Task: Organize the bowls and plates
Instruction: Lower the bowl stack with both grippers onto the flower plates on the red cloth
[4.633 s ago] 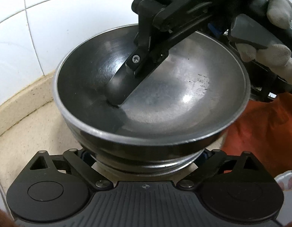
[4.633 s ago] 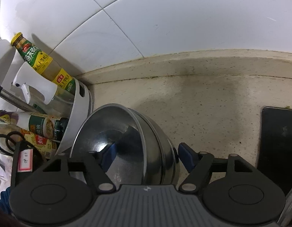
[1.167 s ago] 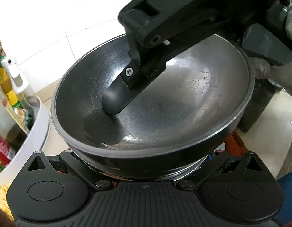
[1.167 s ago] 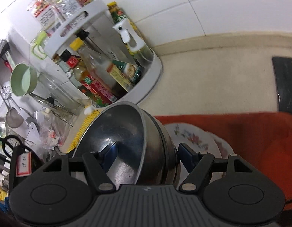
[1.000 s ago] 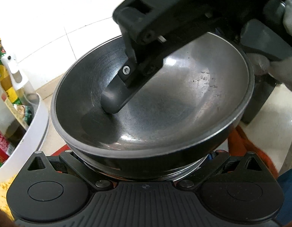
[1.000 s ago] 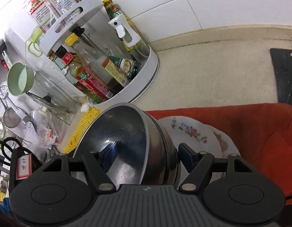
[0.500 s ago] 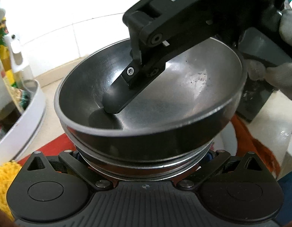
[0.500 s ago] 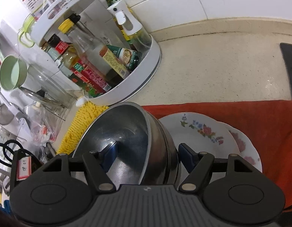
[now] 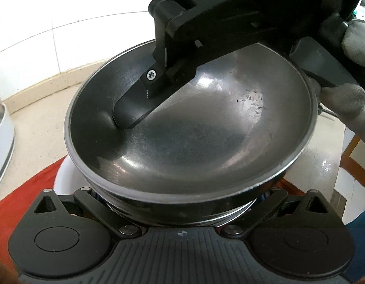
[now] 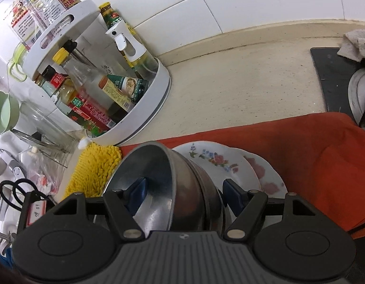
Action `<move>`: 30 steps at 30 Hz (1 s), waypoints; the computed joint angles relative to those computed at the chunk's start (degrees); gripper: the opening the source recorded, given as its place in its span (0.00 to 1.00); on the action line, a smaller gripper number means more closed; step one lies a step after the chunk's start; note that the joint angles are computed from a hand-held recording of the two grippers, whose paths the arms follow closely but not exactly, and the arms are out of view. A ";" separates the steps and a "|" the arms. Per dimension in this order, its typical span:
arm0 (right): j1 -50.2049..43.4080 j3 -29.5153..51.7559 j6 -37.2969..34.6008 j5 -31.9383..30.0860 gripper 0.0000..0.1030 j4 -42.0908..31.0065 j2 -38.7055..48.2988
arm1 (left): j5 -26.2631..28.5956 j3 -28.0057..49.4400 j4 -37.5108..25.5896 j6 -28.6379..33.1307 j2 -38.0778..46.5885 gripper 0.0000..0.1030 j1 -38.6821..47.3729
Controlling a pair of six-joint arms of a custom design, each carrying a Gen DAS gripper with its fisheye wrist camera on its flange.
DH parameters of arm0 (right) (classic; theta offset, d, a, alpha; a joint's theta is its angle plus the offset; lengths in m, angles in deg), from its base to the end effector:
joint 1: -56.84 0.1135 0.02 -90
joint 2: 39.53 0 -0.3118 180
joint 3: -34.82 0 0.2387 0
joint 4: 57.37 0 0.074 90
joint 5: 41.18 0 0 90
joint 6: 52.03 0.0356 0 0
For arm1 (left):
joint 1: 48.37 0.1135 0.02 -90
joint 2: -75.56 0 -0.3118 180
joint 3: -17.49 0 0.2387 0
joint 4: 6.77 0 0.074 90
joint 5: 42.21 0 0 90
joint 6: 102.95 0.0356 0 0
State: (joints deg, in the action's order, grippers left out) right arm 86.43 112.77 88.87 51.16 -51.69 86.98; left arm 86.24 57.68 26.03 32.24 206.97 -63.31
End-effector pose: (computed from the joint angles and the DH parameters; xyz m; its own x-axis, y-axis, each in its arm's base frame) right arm 0.3866 0.2179 0.1106 -0.7359 0.4738 -0.4837 0.1644 0.8180 0.5511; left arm 0.2595 -0.0922 0.0219 -0.2136 0.6320 -0.7449 0.9480 0.3183 -0.0018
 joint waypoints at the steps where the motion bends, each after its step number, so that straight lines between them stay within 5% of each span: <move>1: -0.03 0.21 -0.25 -0.21 0.64 0.04 0.14 | -0.89 -0.13 1.06 -0.36 0.02 1.00 -0.37; 6: 0.36 3.27 -3.13 -1.07 0.63 -1.00 1.67 | -5.23 -7.44 10.60 -2.42 -2.53 1.00 -1.81; 19: 0.94 5.53 -7.84 0.18 0.57 -4.56 1.73 | -4.90 -9.99 14.32 -4.13 -3.14 1.00 -5.05; 23: 1.43 4.90 -7.82 0.35 0.56 -4.56 1.36 | -6.19 -14.53 27.07 -2.66 2.19 1.00 -6.09; 30: 2.13 6.52 -8.51 2.09 0.56 -7.81 1.28 | -6.53 -10.94 26.08 -8.63 4.51 1.00 -8.97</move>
State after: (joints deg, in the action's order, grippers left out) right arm 88.56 119.29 80.36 53.25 -59.50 88.26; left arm 79.71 46.74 52.11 23.61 211.47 -72.28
